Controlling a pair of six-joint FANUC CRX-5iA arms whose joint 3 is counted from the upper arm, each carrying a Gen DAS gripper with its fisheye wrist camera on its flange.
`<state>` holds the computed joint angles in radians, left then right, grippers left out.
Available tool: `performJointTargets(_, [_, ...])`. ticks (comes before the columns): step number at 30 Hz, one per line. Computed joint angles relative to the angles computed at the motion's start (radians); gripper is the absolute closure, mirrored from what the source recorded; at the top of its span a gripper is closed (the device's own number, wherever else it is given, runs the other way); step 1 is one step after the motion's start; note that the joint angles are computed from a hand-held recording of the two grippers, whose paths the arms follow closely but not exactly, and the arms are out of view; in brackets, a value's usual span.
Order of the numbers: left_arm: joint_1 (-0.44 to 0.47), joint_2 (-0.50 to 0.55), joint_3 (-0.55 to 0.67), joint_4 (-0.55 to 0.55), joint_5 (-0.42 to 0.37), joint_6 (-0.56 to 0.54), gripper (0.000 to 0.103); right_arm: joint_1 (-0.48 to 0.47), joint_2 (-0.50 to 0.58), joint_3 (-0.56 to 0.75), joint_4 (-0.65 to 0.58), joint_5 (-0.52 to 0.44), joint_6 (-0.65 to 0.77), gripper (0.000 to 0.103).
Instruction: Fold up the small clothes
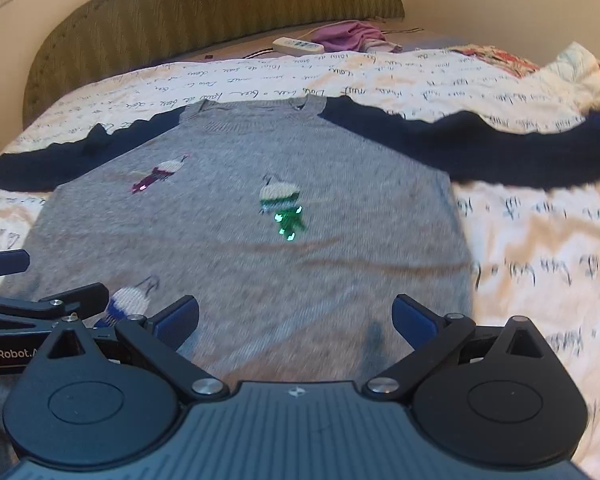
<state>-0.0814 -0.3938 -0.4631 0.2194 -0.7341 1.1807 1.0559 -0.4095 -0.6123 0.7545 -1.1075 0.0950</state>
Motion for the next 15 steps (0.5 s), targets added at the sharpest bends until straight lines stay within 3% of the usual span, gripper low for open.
performJointTargets(11, [-0.045,0.184,0.141,-0.089,0.033,0.143,0.000,-0.206,0.087,0.066,-0.053,0.142,0.192,0.000])
performJointTargets(15, [-0.052,0.231,0.167,-0.092,0.062,0.169,0.000,-0.315,0.064,0.050,-0.051,0.250,0.239,0.000])
